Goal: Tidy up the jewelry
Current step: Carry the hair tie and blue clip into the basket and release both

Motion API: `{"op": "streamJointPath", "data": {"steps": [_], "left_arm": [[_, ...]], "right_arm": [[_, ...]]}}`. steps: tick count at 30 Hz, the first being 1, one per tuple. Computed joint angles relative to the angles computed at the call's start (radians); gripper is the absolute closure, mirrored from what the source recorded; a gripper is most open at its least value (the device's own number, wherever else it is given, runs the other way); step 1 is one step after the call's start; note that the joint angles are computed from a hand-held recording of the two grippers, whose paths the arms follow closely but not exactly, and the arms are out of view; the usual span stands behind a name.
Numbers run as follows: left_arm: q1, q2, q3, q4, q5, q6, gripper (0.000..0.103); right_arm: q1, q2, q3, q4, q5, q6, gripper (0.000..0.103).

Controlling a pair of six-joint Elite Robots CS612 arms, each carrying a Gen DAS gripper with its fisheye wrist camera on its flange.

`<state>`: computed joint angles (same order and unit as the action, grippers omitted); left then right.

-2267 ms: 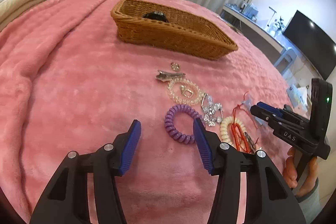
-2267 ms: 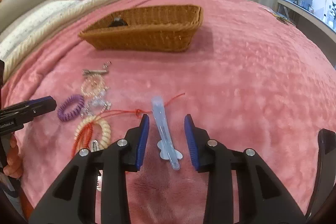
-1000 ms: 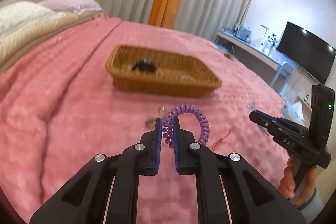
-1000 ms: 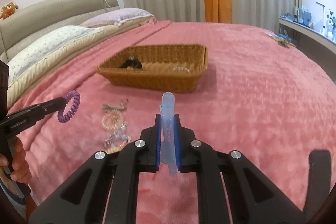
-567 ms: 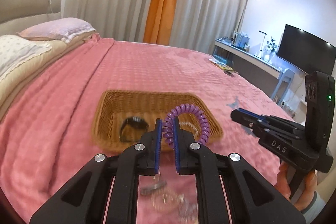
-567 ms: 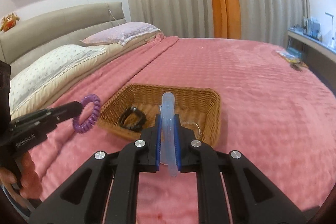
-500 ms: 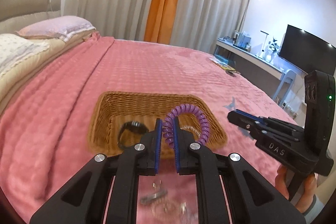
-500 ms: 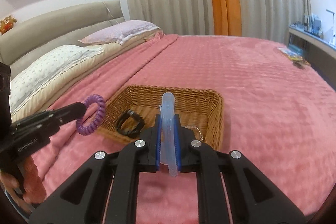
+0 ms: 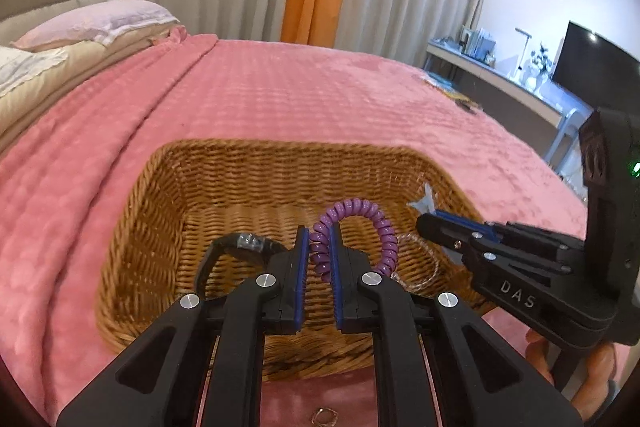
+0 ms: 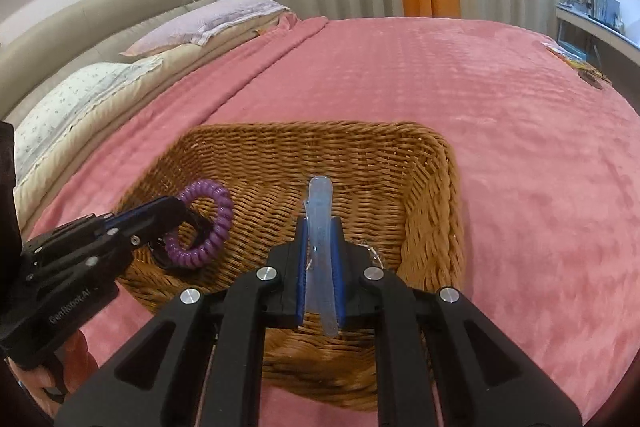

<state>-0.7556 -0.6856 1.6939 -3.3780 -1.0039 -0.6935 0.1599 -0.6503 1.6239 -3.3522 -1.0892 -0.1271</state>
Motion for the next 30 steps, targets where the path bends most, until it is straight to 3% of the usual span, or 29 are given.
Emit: {"op": "streamJointPath", "data": {"steps": [10, 12, 14, 16, 18, 21, 26, 30], "left_arm": [[0.004, 0.002, 0.003, 0.009, -0.025, -0.006, 0.094], [0.002, 0.0, 0.009, 0.0, -0.03, -0.009, 0.084], [-0.003, -0.003, 0.018, -0.024, -0.014, -0.002, 0.082], [-0.007, -0.008, 0.03, -0.055, -0.014, -0.002, 0.073], [-0.011, -0.012, 0.048, -0.104, -0.008, -0.01, 0.058], [-0.014, -0.023, 0.075, -0.153, -0.009, -0.015, 0.058], [-0.029, -0.042, 0.127, -0.217, -0.015, -0.042, 0.058], [-0.045, -0.056, 0.17, -0.249, -0.016, -0.042, 0.056]], "right_arm": [[-0.001, 0.004, -0.012, 0.037, 0.014, 0.0, 0.093], [-0.006, 0.004, -0.01, 0.039, 0.041, 0.006, 0.091], [-0.01, 0.002, -0.005, 0.03, 0.047, 0.016, 0.091], [-0.013, 0.0, 0.0, 0.024, 0.053, 0.023, 0.09], [-0.016, -0.002, 0.005, 0.018, 0.055, 0.033, 0.09], [-0.022, -0.006, 0.016, 0.012, 0.07, 0.044, 0.089], [-0.032, -0.024, 0.06, -0.047, 0.087, 0.065, 0.071], [-0.042, -0.049, 0.109, -0.089, 0.115, 0.075, 0.071]]}}
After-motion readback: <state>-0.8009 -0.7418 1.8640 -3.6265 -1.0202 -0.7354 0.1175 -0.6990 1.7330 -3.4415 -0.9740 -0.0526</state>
